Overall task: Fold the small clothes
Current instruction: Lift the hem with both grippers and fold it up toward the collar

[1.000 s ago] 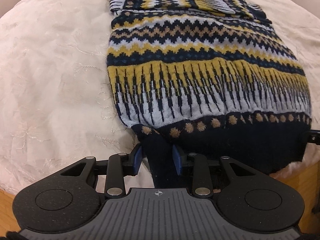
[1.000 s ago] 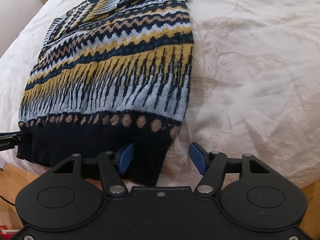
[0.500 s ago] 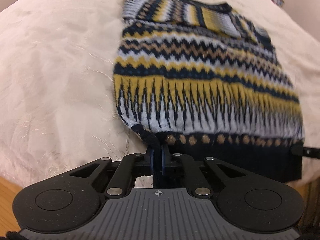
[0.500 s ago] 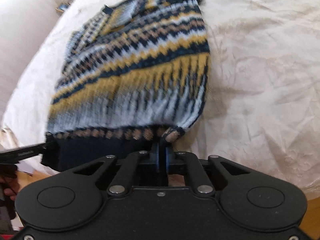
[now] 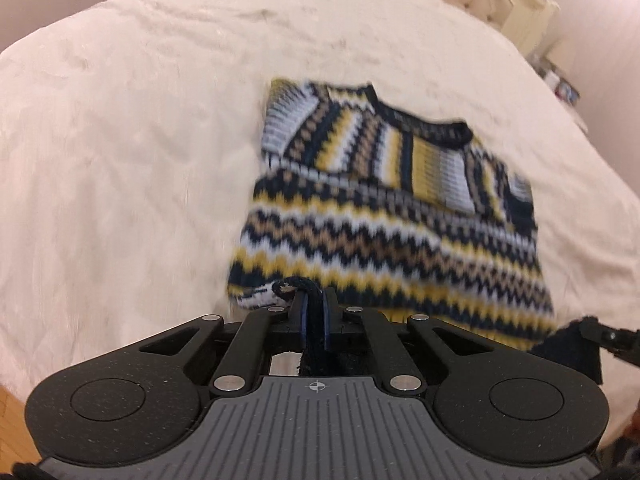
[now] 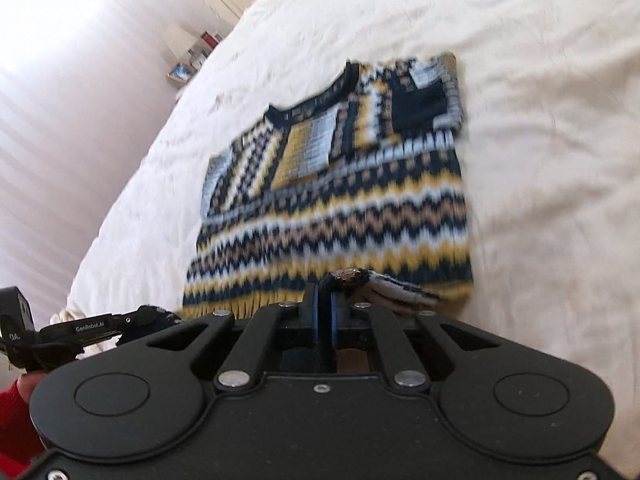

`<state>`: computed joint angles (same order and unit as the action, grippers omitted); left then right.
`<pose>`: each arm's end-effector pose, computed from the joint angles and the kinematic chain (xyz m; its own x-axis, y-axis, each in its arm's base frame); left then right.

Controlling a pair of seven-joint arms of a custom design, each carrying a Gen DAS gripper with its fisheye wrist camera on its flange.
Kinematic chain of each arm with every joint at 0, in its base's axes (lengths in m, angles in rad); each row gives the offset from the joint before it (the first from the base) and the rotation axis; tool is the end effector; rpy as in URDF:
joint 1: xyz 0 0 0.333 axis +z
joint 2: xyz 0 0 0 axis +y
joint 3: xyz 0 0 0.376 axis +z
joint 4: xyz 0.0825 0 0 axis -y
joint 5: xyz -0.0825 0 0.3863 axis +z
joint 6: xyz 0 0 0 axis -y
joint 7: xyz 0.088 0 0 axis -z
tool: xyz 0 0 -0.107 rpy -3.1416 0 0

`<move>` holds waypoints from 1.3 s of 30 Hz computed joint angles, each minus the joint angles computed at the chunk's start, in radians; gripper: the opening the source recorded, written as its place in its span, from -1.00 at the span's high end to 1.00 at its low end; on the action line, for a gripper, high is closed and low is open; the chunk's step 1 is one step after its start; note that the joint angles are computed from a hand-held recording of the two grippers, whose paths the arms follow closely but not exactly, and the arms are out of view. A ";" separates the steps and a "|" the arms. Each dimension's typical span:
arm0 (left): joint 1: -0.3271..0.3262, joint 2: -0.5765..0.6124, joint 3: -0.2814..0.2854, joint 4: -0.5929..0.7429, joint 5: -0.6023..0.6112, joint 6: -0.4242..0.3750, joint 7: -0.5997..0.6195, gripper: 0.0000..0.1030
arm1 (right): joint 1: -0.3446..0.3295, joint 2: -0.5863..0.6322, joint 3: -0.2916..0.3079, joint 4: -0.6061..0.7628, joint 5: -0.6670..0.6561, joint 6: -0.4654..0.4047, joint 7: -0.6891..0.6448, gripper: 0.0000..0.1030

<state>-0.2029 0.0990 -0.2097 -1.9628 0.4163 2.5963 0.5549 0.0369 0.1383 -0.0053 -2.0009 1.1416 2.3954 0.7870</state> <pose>0.5739 -0.2545 0.5424 0.2423 -0.9477 0.2076 -0.7889 -0.3170 -0.5265 0.6177 0.0270 0.4784 0.1975 -0.7607 -0.6184 -0.8725 0.1512 -0.4647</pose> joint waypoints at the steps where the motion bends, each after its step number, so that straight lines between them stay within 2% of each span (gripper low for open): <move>1: 0.001 0.009 0.004 0.015 0.011 0.004 -0.013 0.87 | -0.001 0.013 0.000 0.019 0.007 0.000 0.001 0.76; 7: 0.004 0.096 0.026 0.152 0.080 0.002 -0.045 0.87 | -0.020 0.105 0.014 0.162 0.031 -0.001 0.001 0.76; 15: -0.015 0.236 0.061 0.382 0.152 -0.047 -0.093 0.87 | -0.054 0.275 0.056 0.410 0.017 0.000 0.063 0.76; 20: -0.027 0.329 0.072 0.525 0.168 -0.089 -0.053 0.87 | -0.071 0.393 0.089 0.582 -0.035 0.009 0.122 0.76; 24: -0.028 0.403 0.073 0.632 0.139 -0.128 0.007 0.87 | -0.070 0.490 0.101 0.723 -0.109 0.033 0.233 0.76; 26: -0.029 0.430 0.074 0.670 0.123 -0.145 0.033 0.87 | -0.062 0.543 0.092 0.806 -0.191 0.004 0.314 0.69; 27: -0.029 0.442 0.075 0.688 0.115 -0.154 0.044 0.87 | -0.059 0.570 0.088 0.847 -0.236 -0.024 0.349 0.59; 28: -0.026 0.451 0.074 0.698 0.104 -0.156 0.056 0.87 | -0.054 0.593 0.081 0.885 -0.286 -0.052 0.378 0.59; 30: -0.020 0.466 0.069 0.714 0.082 -0.165 0.086 0.87 | -0.039 0.621 0.069 0.926 -0.384 -0.082 0.393 0.49; 33: -0.010 0.476 0.065 0.720 0.049 -0.174 0.115 0.87 | -0.020 0.629 0.060 0.918 -0.491 -0.094 0.366 -0.07; 39: 0.012 0.495 0.057 0.733 -0.006 -0.189 0.159 0.87 | 0.016 0.637 0.049 0.889 -0.611 -0.077 0.297 -0.07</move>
<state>-0.1907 0.5939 -0.1528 -1.2300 0.4101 2.4068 0.7135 0.0525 0.7758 0.0440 -1.1119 0.5311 2.3188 1.0840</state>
